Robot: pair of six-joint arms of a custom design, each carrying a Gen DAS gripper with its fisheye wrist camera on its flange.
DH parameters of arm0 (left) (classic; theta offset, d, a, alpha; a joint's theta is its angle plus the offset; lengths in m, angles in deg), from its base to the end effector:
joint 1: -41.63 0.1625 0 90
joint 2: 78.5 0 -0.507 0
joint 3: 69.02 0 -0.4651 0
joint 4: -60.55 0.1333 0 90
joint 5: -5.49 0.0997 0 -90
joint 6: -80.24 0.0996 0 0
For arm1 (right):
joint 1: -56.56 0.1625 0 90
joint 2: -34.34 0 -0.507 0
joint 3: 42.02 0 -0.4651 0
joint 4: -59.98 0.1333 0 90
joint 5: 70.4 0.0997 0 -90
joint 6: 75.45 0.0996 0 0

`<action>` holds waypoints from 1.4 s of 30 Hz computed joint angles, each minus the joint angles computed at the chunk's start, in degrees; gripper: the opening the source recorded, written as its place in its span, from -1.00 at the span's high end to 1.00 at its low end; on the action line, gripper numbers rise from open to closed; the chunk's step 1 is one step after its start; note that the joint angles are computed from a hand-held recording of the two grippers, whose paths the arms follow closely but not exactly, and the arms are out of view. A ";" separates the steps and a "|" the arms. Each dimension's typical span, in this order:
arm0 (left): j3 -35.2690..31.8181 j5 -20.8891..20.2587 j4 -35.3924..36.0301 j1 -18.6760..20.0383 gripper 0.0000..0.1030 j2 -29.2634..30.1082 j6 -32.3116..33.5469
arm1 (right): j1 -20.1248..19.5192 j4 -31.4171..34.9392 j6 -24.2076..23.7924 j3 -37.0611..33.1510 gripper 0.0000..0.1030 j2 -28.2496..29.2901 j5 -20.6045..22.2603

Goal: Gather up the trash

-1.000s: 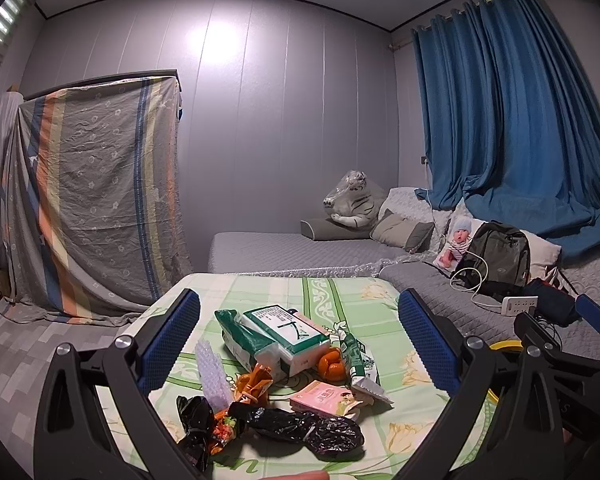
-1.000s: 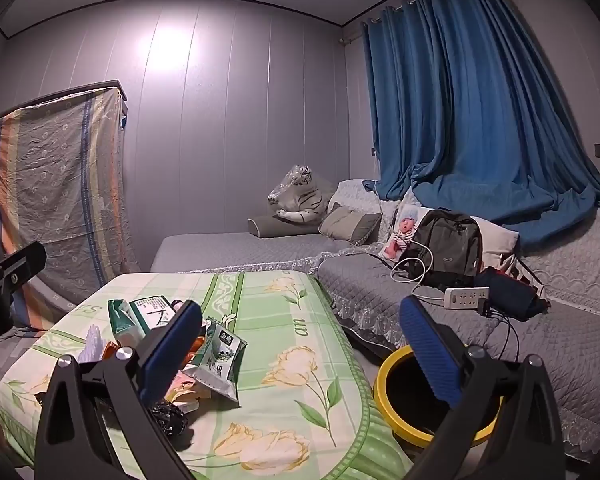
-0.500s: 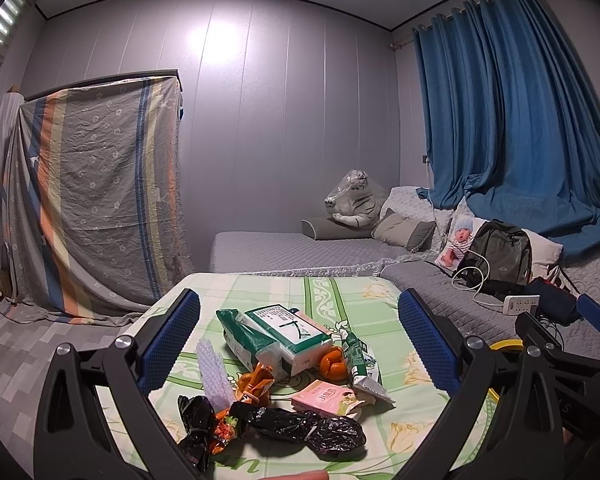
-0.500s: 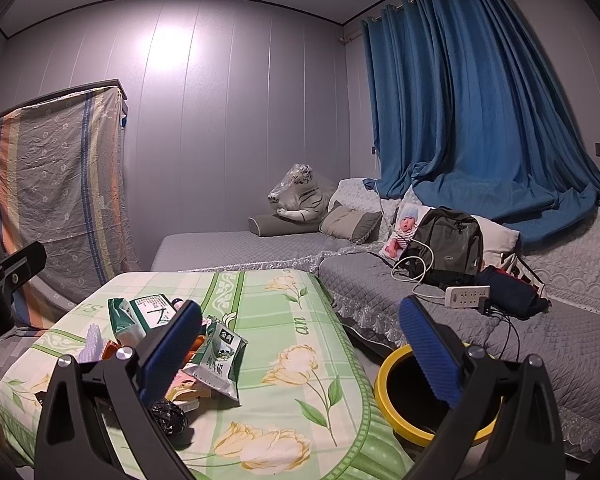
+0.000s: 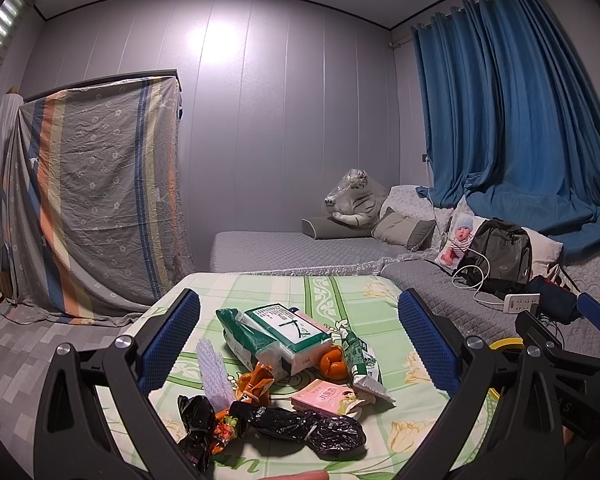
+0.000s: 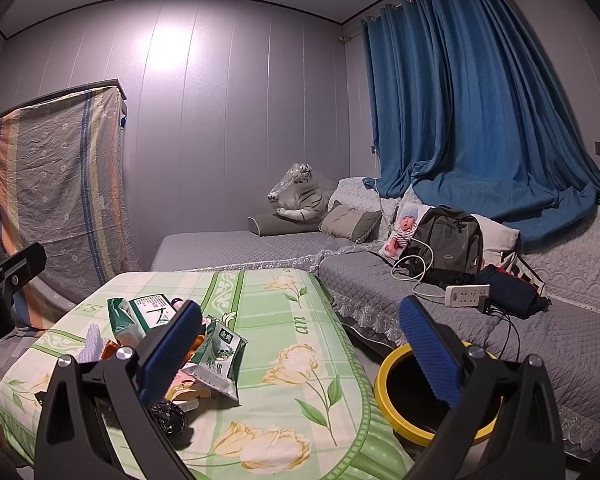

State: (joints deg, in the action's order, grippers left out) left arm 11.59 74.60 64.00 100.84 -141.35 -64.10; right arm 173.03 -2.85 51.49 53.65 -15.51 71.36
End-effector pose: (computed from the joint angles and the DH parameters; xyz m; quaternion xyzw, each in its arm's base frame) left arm -0.2261 -0.7092 0.3452 0.3590 0.7349 -0.5487 0.1731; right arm 0.3788 -0.6371 0.1392 0.0725 -0.6358 0.6442 0.4190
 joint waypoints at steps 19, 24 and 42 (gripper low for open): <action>0.34 -0.01 -0.30 0.03 -0.85 -0.09 0.00 | -0.48 0.47 0.54 -0.15 -0.85 0.06 -0.30; 0.40 -0.03 -0.39 0.05 -0.85 -0.07 0.13 | -0.50 0.64 0.68 -0.18 -0.85 0.08 -0.34; -0.08 -0.34 0.31 0.01 -0.85 0.38 0.08 | -0.50 0.71 0.71 -0.22 -0.85 0.07 -0.30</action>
